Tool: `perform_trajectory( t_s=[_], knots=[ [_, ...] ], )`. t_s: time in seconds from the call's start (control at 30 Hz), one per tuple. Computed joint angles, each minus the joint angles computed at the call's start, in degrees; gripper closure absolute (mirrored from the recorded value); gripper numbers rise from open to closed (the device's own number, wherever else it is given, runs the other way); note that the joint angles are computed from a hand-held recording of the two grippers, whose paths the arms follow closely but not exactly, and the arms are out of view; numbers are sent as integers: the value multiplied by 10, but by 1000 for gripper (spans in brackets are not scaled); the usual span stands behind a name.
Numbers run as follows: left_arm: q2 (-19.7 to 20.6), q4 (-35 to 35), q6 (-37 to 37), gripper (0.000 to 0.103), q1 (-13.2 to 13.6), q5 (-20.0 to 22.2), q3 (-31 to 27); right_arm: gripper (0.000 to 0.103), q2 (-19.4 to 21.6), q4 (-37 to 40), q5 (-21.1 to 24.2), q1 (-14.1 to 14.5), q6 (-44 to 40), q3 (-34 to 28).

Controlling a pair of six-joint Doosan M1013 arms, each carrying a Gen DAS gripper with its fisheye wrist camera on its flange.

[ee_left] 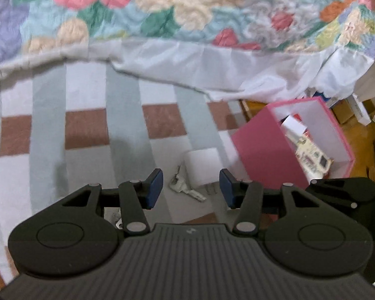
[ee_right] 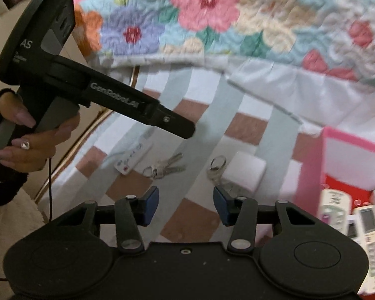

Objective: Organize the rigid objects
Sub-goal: 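Move both grippers to the silver keys and close on the key ring, then carry the silver keys with both grippers into the pink box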

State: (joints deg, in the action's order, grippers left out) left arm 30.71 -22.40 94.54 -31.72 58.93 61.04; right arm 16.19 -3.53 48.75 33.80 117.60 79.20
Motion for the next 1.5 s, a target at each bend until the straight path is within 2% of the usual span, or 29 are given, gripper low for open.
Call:
perform_trajectory(
  t_s=[0.1, 0.2, 0.3, 0.33, 0.37, 0.4, 0.47, 0.5, 0.63, 0.67, 0.77, 0.83, 0.9, 0.93, 0.97, 1.03, 1.1, 1.3, 1.4, 1.5],
  knots=[
    [4, 61, -15, 56, -7, 4, 12, 61, 13, -19, -6, 5, 4, -2],
    [8, 91, -22, 56, -5, 27, 14, 62, 28, -56, -11, 10, -6, -11],
    [3, 133, -26, 56, -5, 21, 29, 65, 48, -89, 1, 13, -40, -28],
    [-1, 156, -47, 56, -5, 6, 38, 67, 55, -91, 10, 13, -55, -35],
    [-3, 175, -63, 56, -6, -3, 46, 72, 61, -82, 16, 10, -70, -41],
    [-1, 174, -57, 56, -4, 3, 47, 78, 65, -72, 20, 7, -78, -46],
    [10, 118, -40, 56, 8, 34, 39, 79, 71, -63, 22, 3, -66, -48],
    [9, 101, -42, 55, 12, 31, 44, 79, 73, -59, 21, 1, -53, -48],
    [-1, 119, -42, 54, 6, 7, 61, 79, 83, -80, 29, -2, 20, -51],
    [-7, 125, -37, 53, 4, -8, 72, 80, 87, -93, 39, -2, 49, -55],
    [-20, 174, -25, 53, -10, -38, 96, 75, 88, -89, 18, -7, 82, -51],
    [-25, 211, -25, 53, -21, -54, 106, 74, 100, -117, 36, -2, 80, -66],
    [-28, 221, -36, 61, -24, -71, 113, 74, 115, -130, 64, 2, 66, -86],
    [-29, 217, -35, 69, -23, -77, 114, 73, 116, -136, 64, 2, 67, -88],
    [-30, 209, -33, 85, -21, -81, 115, 80, 116, -141, 62, 2, 71, -88],
    [-26, 183, -46, 87, -12, -75, 108, 83, 109, -152, 47, 3, 88, -77],
    [-26, 160, -56, 95, -4, -75, 105, 95, 95, -157, 14, 2, 109, -57],
    [-26, 54, -50, 96, 23, -83, 104, 97, 62, -107, -55, -9, 137, -17],
    [-30, -1, -27, 98, 31, -92, 107, 97, 51, -112, -70, -9, 161, -5],
    [-31, -27, -21, 99, 33, -90, 104, 97, 37, -111, -88, -10, 186, 10]
  ],
)
